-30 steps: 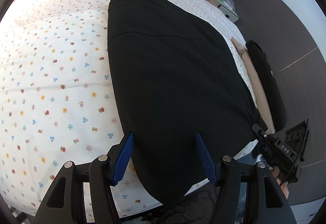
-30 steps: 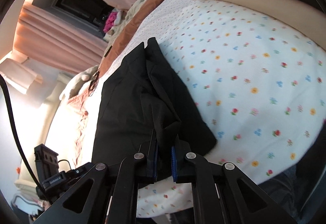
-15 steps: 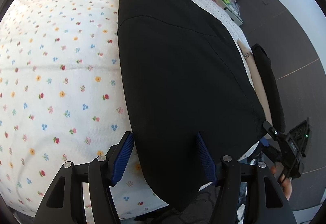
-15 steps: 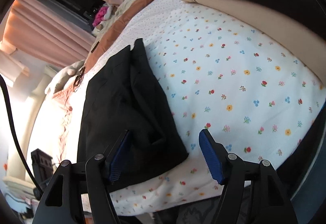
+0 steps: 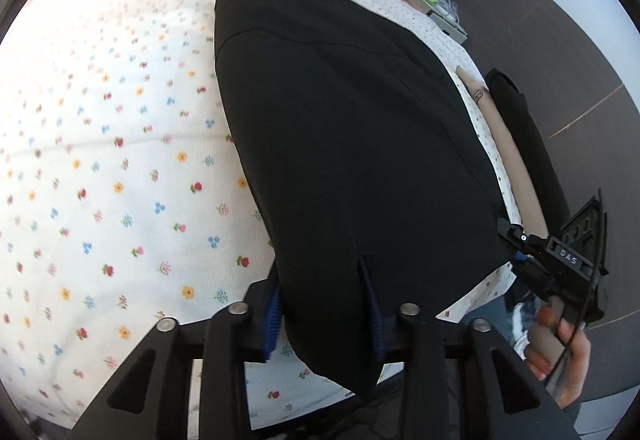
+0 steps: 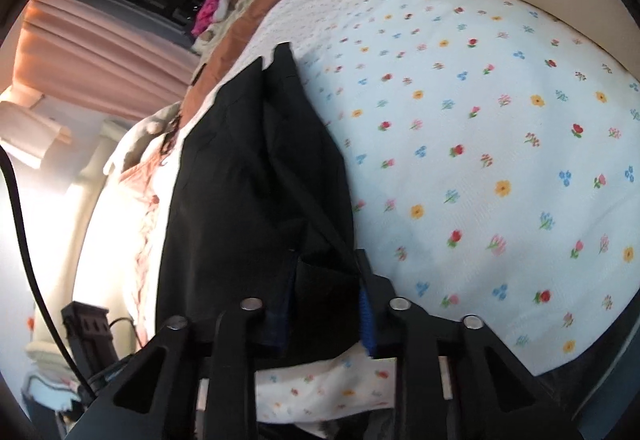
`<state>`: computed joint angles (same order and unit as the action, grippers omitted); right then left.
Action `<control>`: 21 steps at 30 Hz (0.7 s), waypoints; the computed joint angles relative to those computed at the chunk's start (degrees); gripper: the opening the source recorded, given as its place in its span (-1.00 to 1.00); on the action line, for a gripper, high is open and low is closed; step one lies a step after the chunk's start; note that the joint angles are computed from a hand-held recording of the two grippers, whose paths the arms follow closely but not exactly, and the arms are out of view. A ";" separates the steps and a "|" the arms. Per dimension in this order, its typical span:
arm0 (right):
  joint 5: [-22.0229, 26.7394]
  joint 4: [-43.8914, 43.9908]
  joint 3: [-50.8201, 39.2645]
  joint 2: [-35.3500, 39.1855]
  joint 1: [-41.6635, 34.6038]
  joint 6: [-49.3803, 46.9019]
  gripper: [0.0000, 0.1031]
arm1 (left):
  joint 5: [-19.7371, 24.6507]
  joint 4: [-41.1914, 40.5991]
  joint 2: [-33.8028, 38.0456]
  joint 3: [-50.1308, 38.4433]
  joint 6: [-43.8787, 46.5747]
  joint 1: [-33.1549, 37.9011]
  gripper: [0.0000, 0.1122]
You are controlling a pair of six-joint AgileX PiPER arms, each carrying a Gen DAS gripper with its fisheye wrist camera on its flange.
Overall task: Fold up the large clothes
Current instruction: 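Grasp the folded black shirt's end with both grippers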
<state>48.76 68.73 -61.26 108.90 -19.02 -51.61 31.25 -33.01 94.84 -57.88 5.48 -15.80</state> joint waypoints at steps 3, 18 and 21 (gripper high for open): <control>0.99 0.13 1.52 -1.72 -0.05 -0.99 -0.59 | 0.69 1.38 -1.24 -0.12 -0.47 0.52 -0.48; 6.43 -6.42 12.63 -9.96 0.25 -5.82 -0.49 | 8.06 8.92 -10.99 6.55 0.55 2.44 -0.36; 4.48 -10.88 11.05 -11.85 0.43 -1.84 -0.10 | 10.55 5.57 -9.92 5.51 2.91 6.21 -0.18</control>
<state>53.24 57.84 -50.21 97.05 -18.59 -53.45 41.80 -27.44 84.93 -52.37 8.39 -9.59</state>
